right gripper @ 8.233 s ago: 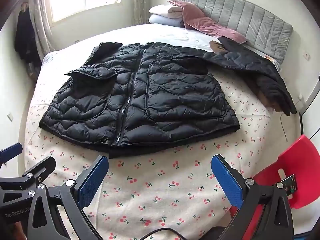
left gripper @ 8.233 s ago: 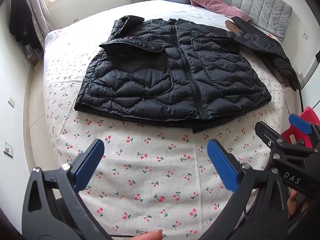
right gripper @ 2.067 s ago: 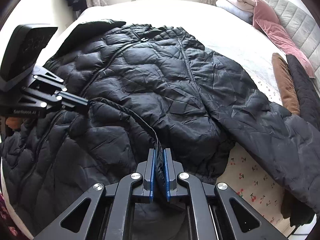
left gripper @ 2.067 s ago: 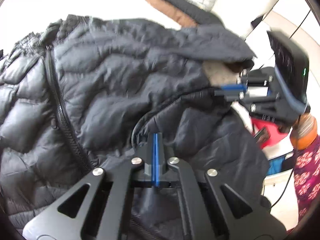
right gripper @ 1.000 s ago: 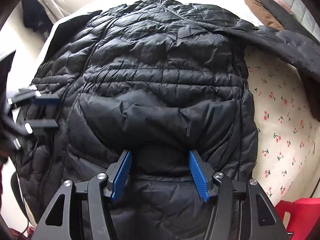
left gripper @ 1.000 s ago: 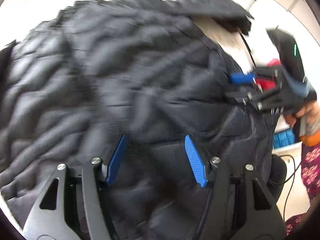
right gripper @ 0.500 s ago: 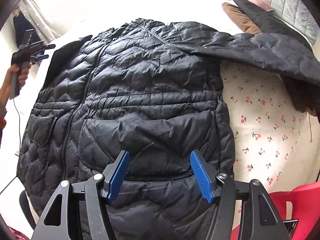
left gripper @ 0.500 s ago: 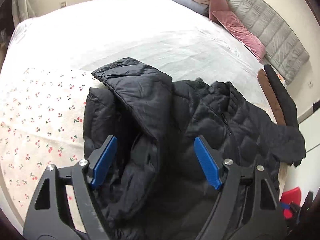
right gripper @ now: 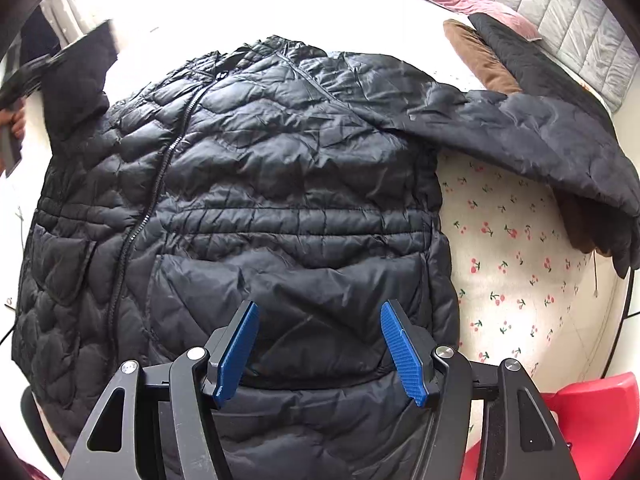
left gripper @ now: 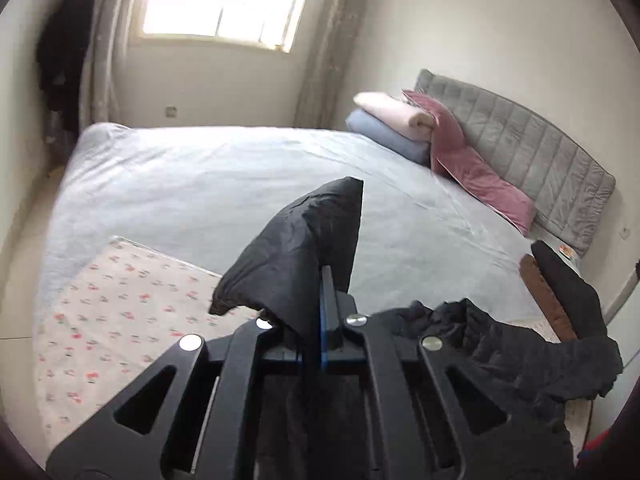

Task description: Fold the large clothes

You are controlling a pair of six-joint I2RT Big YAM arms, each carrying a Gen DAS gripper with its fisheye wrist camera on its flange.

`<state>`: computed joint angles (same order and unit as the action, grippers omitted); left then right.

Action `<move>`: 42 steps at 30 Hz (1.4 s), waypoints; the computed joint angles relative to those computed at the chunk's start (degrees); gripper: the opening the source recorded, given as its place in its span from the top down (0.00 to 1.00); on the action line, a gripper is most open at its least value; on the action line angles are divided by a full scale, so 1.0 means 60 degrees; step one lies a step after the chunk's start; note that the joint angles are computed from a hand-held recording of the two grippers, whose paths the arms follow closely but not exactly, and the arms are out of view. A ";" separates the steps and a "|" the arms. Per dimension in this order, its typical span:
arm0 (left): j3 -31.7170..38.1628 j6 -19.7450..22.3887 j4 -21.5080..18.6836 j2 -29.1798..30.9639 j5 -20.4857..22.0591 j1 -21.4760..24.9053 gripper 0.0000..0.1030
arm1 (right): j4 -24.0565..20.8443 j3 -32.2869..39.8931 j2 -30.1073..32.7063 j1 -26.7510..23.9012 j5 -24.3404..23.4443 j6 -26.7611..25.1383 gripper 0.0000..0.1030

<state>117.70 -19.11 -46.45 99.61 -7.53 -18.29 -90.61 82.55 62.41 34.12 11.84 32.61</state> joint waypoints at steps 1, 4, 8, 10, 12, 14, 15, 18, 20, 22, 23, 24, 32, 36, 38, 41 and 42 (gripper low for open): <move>-0.0852 0.0032 0.0463 -0.0581 -0.0574 0.0122 0.90 | 0.0069 -0.0017 0.0001 0.0062 -0.0007 0.0073 0.37; -0.3032 0.0145 0.0917 -0.1853 -0.2979 0.0460 0.75 | 0.0314 -0.0185 -0.0033 0.0244 -0.0217 0.0260 0.37; -0.4080 0.0210 -0.0939 -0.1831 -0.3722 0.1147 0.58 | 0.0352 -0.0220 -0.0007 0.0439 -0.0341 0.0286 0.37; -0.4524 -0.0274 -0.1302 -0.1949 -0.2755 0.1569 0.56 | 0.0271 -0.0160 -0.0035 0.0530 -0.0250 0.0243 0.37; -0.4911 -0.0963 -0.1286 -0.2160 -0.1780 0.1942 0.44 | 0.0133 -0.0108 -0.0095 0.0562 -0.0093 0.0166 0.37; -0.4916 -0.1535 -0.1624 -0.2136 -0.1298 0.2016 0.43 | -0.0014 -0.0105 -0.0197 0.0476 0.0021 0.0115 0.37; -0.4895 -0.1639 -0.1707 -0.2147 -0.1162 0.2012 0.42 | -0.0072 -0.0131 -0.0274 0.0379 0.0052 0.0114 0.37; -0.4458 -0.1661 -0.2243 -0.2096 -0.1430 0.1641 0.30 | -0.0183 -0.0219 -0.0633 -0.0043 0.0142 0.0062 0.37; -0.4437 -0.1464 -0.2391 -0.2319 -0.1569 0.1336 0.21 | -0.0075 -0.0382 -0.1022 -0.0521 0.0157 -0.0111 0.37; -0.4415 -0.1220 -0.2458 -0.2572 -0.1604 0.0960 0.17 | 0.0047 -0.0572 -0.1487 -0.1257 0.0078 -0.0320 0.33; -0.4387 -0.1111 -0.2536 -0.2680 -0.1579 0.0757 0.16 | 0.0072 -0.0621 -0.1651 -0.1606 0.0022 -0.0424 0.30; -0.4304 -0.0991 -0.2634 -0.2726 -0.1488 0.0573 0.14 | 0.0184 -0.0735 -0.1944 -0.2328 -0.0118 -0.0647 0.29; -0.4030 -0.0865 -0.2977 -0.3106 0.0183 -0.0933 0.12 | 0.1490 -0.0895 -0.2432 -0.7755 -0.2409 -0.2590 0.28; -0.4097 -0.1041 -0.2977 -0.3154 0.0642 -0.1604 0.12 | 0.2525 -0.0731 -0.1894 -0.9708 -0.3669 -0.2716 0.29; -0.4021 -0.1061 -0.3035 -0.3042 0.0699 -0.1902 0.12 | 0.3084 -0.0749 -0.1657 -1.0083 -0.3848 -0.2343 0.30; -0.3790 -0.1056 -0.3175 -0.2796 0.0604 -0.2285 0.12 | 0.3612 -0.0832 -0.1349 -1.0435 -0.3987 -0.1738 0.31; -0.3727 -0.1058 -0.3206 -0.2714 0.0549 -0.2389 0.12 | 0.3811 -0.0910 -0.1233 -1.0532 -0.4010 -0.1455 0.32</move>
<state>95.33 -25.46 -65.69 83.32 -4.23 -32.62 -67.75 77.09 55.01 -29.07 -12.22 23.88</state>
